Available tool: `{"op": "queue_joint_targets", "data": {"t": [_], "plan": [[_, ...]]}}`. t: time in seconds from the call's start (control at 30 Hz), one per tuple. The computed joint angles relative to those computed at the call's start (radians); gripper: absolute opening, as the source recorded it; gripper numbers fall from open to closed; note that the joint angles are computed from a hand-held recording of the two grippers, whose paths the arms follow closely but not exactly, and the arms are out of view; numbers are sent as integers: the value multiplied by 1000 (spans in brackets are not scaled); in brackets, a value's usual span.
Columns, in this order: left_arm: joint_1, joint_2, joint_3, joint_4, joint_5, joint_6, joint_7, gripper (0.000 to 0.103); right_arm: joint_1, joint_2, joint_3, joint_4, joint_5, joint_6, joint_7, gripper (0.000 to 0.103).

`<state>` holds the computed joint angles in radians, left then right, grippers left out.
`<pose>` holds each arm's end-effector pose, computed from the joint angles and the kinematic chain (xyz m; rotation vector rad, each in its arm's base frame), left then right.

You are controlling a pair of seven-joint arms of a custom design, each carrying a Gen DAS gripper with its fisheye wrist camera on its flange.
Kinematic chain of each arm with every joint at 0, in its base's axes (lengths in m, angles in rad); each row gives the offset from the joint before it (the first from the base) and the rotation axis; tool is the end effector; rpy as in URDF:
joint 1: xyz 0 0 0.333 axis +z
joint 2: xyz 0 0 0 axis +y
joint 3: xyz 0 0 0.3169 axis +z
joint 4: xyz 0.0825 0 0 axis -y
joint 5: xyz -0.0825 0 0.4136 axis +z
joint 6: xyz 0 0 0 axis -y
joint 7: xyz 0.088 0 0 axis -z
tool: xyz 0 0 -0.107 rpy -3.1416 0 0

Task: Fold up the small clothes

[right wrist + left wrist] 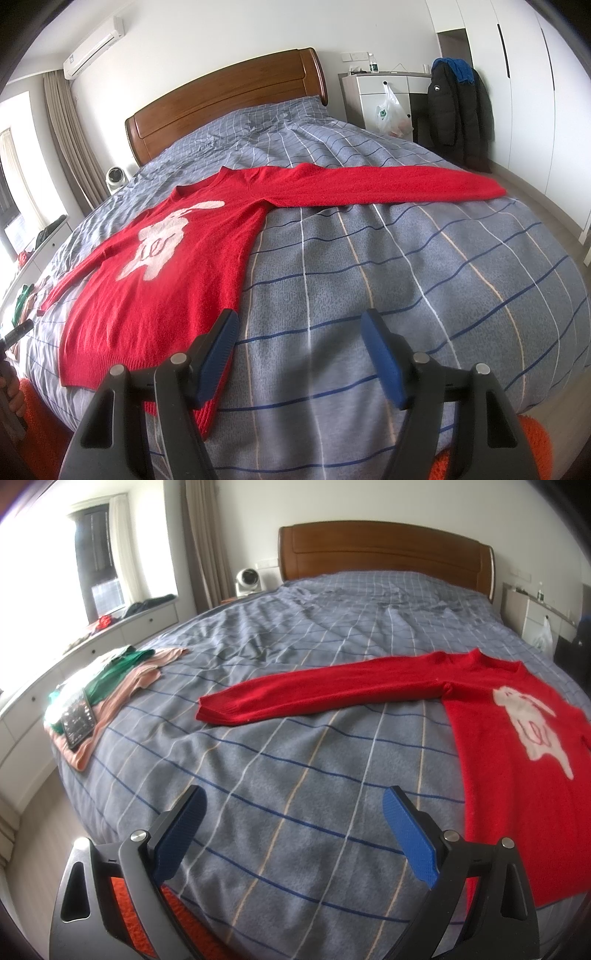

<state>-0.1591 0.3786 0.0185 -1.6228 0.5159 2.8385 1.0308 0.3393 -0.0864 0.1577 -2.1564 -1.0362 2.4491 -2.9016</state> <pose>0.7284 -0.1311 0.4867 -1.6495 1.7032 -0.7359 0.5086 0.2769 0.4631 -1.1265 2.1431 -0.8109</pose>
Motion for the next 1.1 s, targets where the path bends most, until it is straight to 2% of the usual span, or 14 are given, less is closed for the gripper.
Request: {"op": "queue_joint_targets", "data": {"t": [0.57,0.83,0.97,1.1], "plan": [[21,3,-28,2,-60,-28,65,97,-1,-2,0,0,-1,-1,1,69],[62,32,-89,47,-201,-127,212,99,-2,-3,-2,-1,5,3,0,69],[70,33,-93,48,-252,-126,236,99,-25,-52,-13,-44,15,43,45,69],[67,44,-87,66,-274,-155,236,99,-100,-151,-35,-119,21,93,80,69]]}}
